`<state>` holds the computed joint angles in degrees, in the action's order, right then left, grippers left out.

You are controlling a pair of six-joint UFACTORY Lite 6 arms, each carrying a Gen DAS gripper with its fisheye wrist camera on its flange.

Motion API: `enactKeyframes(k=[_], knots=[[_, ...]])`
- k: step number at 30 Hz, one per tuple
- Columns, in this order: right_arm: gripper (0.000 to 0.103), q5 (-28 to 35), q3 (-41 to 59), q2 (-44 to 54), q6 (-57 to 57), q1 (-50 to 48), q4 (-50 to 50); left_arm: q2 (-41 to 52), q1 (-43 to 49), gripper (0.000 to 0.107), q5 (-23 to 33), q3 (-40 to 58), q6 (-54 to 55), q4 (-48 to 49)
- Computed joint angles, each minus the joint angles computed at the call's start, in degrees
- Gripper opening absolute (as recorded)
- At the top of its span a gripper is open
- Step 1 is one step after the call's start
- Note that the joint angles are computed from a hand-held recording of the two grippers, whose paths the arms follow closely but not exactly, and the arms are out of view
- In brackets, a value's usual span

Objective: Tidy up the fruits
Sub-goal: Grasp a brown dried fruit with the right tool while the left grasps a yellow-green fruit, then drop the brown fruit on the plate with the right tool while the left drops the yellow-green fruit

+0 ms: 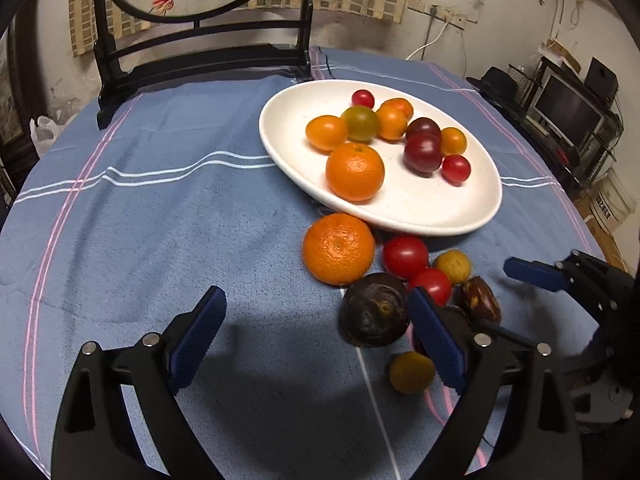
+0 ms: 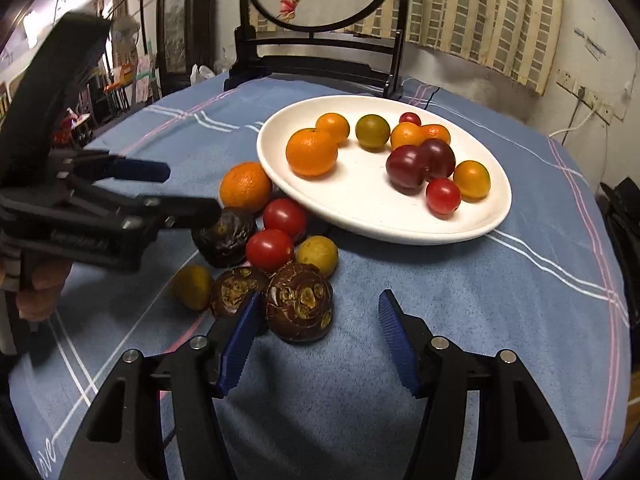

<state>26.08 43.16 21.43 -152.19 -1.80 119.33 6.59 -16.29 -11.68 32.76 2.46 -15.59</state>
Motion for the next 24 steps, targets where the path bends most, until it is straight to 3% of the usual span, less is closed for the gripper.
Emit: enactKeyframes(k=[6, 7, 8, 11, 17, 21, 24], knots=[[0.061, 8.0, 11.7, 10.2, 32.7, -6.1, -26.0, -0.3, 0.6, 0.091, 0.5, -0.1, -1.8, 1.2], [0.057, 8.3, 12.2, 10.3, 35.0, -6.3, -28.1, -0.1, 0.9, 0.091, 0.6, 0.1, -2.7, 2.4], [0.04, 9.3, 12.0, 10.1, 35.0, -6.3, -28.8, 0.0, 1.0, 0.091, 0.7, 0.2, -3.0, 2.6], [0.041, 8.2, 8.9, 7.5, 28.9, -4.7, -24.9, -0.1, 1.1, 0.091, 0.8, 0.1, -3.3, 3.3], [0.041, 6.0, 8.6, 5.8, 29.6, -6.2, -23.4, -0.9, 0.8, 0.091, 0.8, -0.4, -3.7, 4.3], [0.041, 4.9, 6.1, 2.9, 21.8, -7.9, -14.2, -2.3, -0.8, 0.091, 0.7, -1.8, -3.5, 4.7], [0.041, 1.9, 4.6, 1.8, 13.4, -6.6, -5.5, -3.4, -4.1, 0.091, 0.5, -3.6, 2.5, -0.6]])
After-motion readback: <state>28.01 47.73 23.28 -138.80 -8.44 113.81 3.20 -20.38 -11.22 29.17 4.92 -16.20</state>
